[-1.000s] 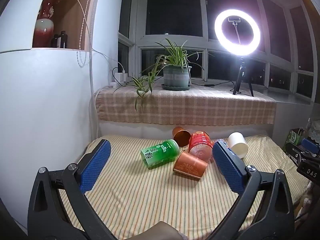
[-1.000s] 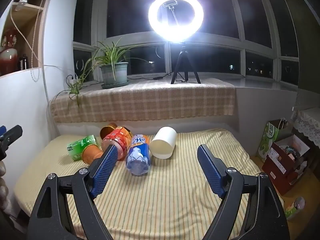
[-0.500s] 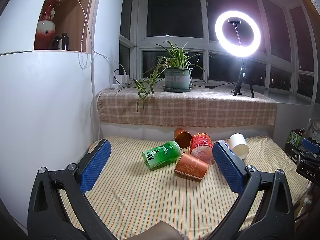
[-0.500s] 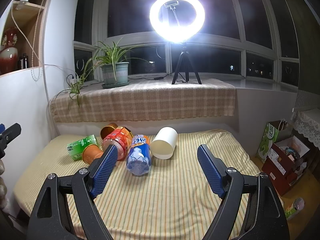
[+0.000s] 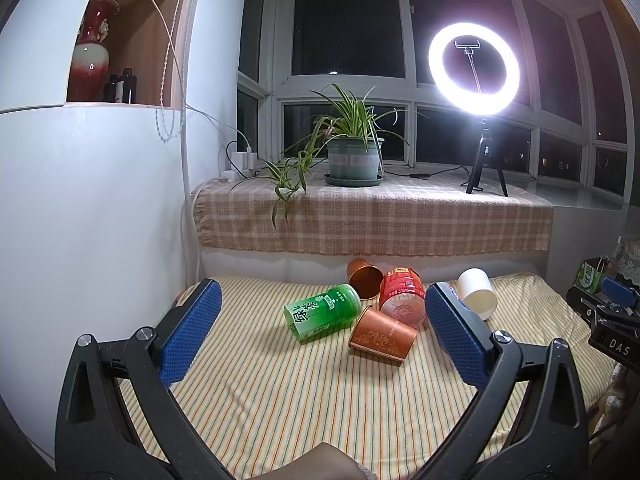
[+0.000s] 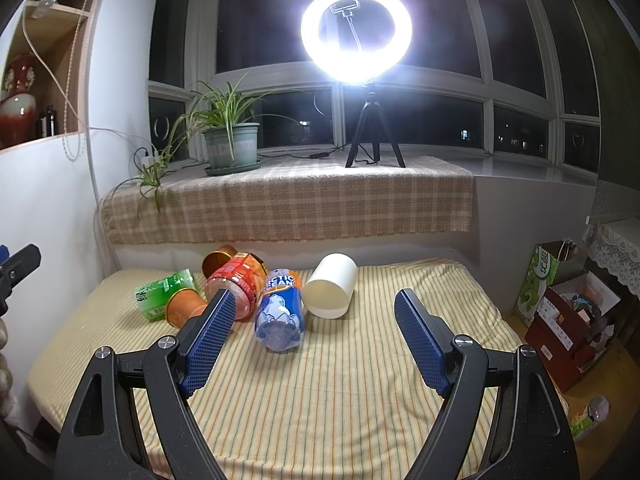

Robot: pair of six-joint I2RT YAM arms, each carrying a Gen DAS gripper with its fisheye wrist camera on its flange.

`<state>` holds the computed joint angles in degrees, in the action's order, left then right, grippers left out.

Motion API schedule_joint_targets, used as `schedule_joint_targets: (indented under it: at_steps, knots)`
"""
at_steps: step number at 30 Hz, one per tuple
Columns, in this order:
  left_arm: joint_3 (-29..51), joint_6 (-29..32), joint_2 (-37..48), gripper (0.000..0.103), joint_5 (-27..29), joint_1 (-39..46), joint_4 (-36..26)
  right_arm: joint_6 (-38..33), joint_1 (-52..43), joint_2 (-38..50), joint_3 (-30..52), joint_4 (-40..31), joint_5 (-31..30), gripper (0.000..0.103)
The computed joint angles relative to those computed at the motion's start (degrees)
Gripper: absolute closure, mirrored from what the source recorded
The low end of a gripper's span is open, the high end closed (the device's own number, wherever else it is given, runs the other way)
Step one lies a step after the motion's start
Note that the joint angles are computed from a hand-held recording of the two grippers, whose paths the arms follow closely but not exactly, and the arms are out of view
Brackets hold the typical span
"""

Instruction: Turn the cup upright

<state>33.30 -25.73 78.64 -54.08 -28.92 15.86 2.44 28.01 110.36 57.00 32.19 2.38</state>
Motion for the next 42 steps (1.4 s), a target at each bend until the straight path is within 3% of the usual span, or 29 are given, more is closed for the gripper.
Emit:
schedule_joint_targets:
  at_steps: [42]
  knots:
    - [0.14,-0.68,0.72,0.000,-0.36,-0.39,-0.14,0.09,0.09,2.75,2.55,-1.81,-0.32,0.021]
